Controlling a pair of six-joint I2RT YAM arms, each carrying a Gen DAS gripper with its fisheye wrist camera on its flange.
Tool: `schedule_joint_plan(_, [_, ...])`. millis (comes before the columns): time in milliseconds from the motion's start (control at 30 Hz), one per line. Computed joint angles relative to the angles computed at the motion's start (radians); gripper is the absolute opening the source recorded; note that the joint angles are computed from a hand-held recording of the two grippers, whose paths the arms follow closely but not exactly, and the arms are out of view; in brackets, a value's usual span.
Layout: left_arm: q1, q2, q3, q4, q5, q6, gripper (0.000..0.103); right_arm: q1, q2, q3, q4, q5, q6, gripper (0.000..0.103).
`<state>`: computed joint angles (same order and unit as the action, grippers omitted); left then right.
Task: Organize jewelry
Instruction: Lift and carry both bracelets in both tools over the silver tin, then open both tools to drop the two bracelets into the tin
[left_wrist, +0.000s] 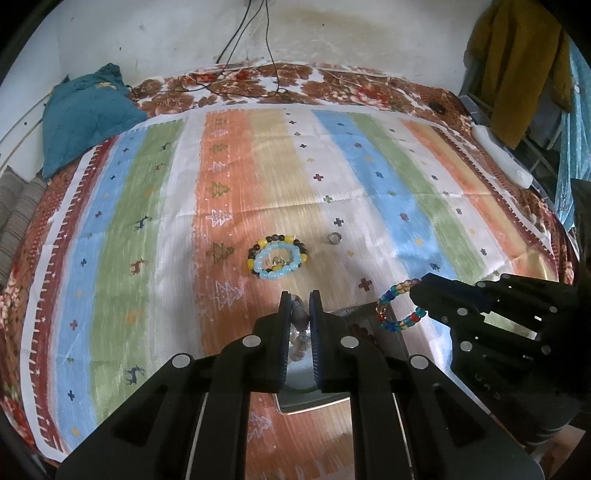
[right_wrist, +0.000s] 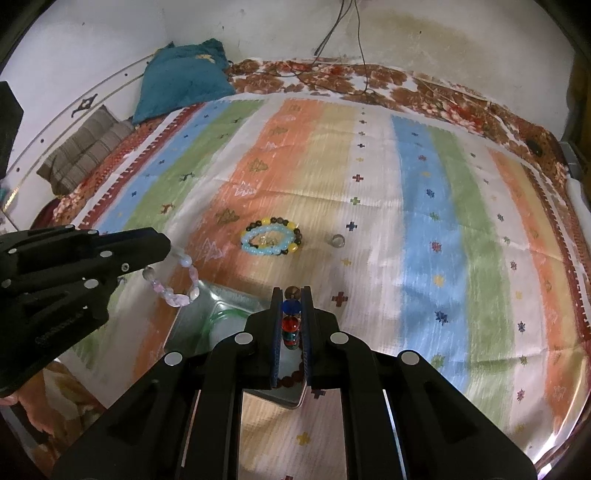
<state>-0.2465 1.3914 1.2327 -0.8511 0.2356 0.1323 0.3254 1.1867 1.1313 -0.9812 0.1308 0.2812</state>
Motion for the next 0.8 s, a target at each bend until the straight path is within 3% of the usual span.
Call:
schedule_joint_plan(433, [-0.005, -0.036, -0.046, -0.021, -0.005, 0.005, 0.010, 0.039, -0.033, -0.026, -0.014, 0.019, 0.019, 0.011])
schedule_joint_plan(533, [0.002, -0.025, -0.039, -0.023, -0.024, -0.002, 0.017, 0.027, -0.030, -0.029, -0.015, 0.037, 0.030, 0.011])
schedule_joint_plan(633, [0.026, -0.018, -0.032, -0.023, -0.023, -0.007, 0.017, -0.008, -0.029, -0.032, -0.018, 0.027, 0.028, 0.012])
schedule_joint_plan(733, [0.044, -0.011, -0.024, -0.025, -0.023, -0.012, 0.019, -0.025, -0.017, -0.032, -0.021, 0.024, 0.030, 0.028])
schedule_joint_plan(800, [0.054, -0.003, -0.018, -0.027, -0.019, -0.016, 0.023, -0.026, -0.009, -0.029, -0.019, 0.024, 0.028, 0.031])
